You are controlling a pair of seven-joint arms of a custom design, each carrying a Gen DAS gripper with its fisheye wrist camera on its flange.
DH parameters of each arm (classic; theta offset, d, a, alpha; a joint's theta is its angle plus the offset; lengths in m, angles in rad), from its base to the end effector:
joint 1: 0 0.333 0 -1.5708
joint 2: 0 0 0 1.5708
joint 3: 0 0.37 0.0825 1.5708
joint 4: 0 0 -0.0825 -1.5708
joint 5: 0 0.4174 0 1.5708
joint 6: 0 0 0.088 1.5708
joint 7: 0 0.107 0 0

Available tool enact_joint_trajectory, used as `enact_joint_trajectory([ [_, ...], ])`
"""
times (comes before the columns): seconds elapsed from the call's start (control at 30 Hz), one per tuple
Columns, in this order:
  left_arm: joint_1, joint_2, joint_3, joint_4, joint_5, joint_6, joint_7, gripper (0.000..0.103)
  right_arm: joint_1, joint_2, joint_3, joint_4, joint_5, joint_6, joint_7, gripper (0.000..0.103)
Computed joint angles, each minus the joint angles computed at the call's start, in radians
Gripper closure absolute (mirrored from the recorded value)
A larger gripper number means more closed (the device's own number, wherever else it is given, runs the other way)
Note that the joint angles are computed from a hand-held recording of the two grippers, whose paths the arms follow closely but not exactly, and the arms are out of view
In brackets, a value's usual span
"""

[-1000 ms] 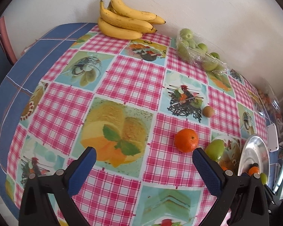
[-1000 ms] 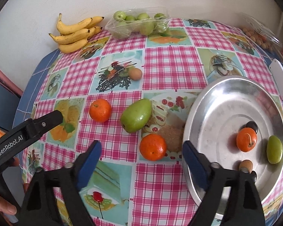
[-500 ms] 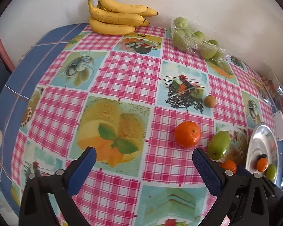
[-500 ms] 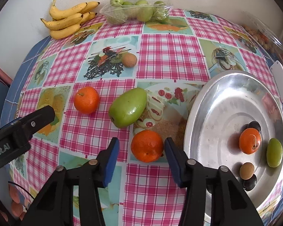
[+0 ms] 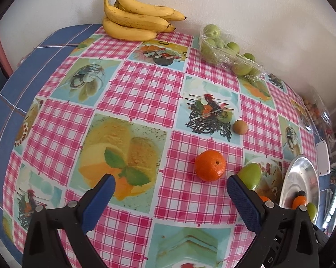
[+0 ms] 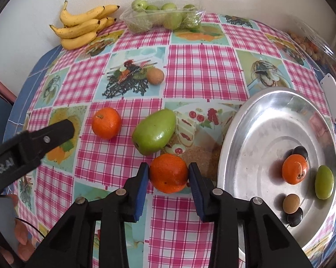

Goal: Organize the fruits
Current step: 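Grasp an orange with the right tool while the left tool grasps another orange, then carry both oranges over the steel bowl with both tools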

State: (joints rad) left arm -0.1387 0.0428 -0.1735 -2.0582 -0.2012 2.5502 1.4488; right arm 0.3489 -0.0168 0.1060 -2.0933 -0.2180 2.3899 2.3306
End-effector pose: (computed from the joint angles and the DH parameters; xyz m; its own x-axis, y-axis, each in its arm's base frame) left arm 0.5966 -0.1883 0.5012 -0.0932 -0.9689 0.2294 -0.9190 -0.0049 -0.3942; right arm 0.5381 0.2614 0.4998 -0.1563 -0.9857 -0.0633 -0.9238 0.1686 -0.3438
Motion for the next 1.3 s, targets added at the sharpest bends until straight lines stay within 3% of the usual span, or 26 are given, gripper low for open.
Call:
enact_joint_trajectory([
  [0.47,-0.024,0.086,-0.017,0.081,-0.079,-0.028,0.036,0.039,-0.011,0.002,-0.006,-0.001,0.044,0.047,-0.016,0.065],
  [0.7,-0.034,0.122,-0.018,0.104,-0.071,-0.028,0.026,0.043,-0.012,0.007,-0.007,0.002,0.062,0.047,-0.03,0.065],
  [0.73,-0.034,0.126,-0.019,0.106,-0.073,-0.031,0.03,0.045,-0.012,0.008,-0.007,0.002,0.062,0.047,-0.028,0.065],
  [0.77,-0.036,0.129,-0.02,0.108,-0.072,-0.033,0.032,0.055,-0.013,0.009,-0.007,0.002,0.063,0.047,-0.026,0.065],
  [0.83,-0.033,0.129,-0.024,0.105,-0.094,-0.032,0.05,0.06,-0.013,0.011,-0.007,0.003,0.065,0.045,-0.027,0.065],
  [1.3,-0.022,0.065,-0.024,0.084,-0.171,-0.028,0.085,0.061,-0.013,-0.024,-0.004,0.009,0.041,0.041,0.01,0.065],
])
